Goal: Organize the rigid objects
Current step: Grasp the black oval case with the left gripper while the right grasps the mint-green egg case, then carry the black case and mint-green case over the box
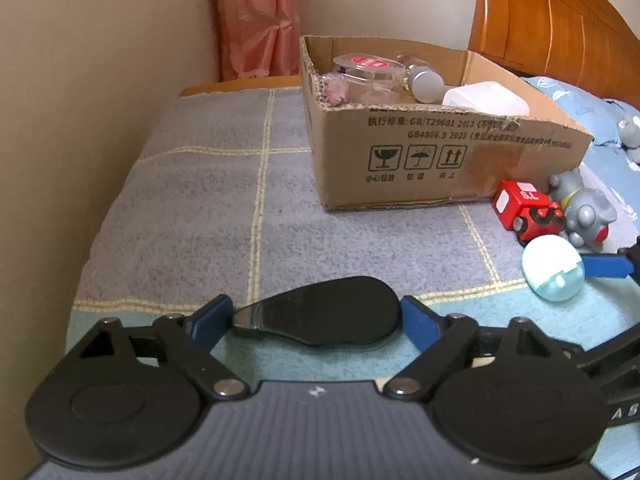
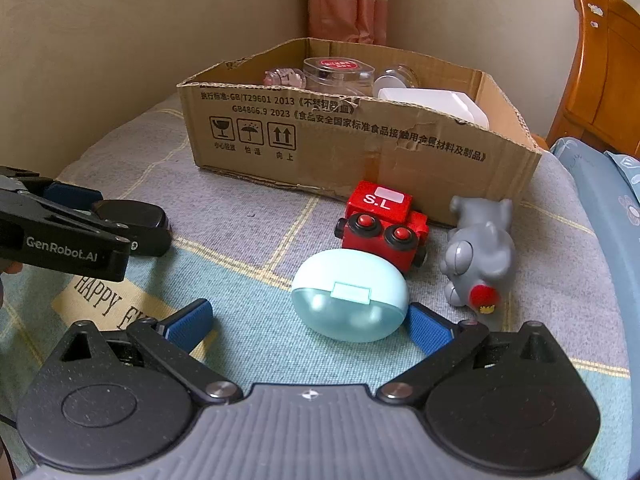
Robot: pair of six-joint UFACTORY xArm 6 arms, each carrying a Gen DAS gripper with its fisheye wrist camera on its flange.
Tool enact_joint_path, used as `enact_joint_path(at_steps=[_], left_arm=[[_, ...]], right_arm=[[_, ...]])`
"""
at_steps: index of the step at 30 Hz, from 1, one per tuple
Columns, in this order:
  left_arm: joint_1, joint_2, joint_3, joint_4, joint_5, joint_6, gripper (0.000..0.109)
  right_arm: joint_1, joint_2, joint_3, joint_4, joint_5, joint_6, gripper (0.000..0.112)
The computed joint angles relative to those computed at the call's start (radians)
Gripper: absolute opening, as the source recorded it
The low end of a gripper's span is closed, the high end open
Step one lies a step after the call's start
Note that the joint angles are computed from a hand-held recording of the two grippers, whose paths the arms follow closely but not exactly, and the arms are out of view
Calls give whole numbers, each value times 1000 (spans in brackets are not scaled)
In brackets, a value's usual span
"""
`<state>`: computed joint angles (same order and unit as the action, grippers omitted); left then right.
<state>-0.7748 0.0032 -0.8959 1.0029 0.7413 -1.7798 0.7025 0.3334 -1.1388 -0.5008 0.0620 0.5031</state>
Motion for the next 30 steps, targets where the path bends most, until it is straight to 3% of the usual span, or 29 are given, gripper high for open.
enact_joint_path(at_steps=[4,17,20,30], left_arm=[[7,-16,17,-7,-5,11,89],[15,-32,33,-15,-22,42,89],[15,-37,37,-13,-37,63,89],[16,-46,37,-45,-62,147,89]], right_arm=[[-1,7,-16,-16,10,26,102],[-8,-4,-44,-81,69,118,66],[-2,-7,-41,-2,74,42,66],[2,-12,-37,40,72,-43,66]])
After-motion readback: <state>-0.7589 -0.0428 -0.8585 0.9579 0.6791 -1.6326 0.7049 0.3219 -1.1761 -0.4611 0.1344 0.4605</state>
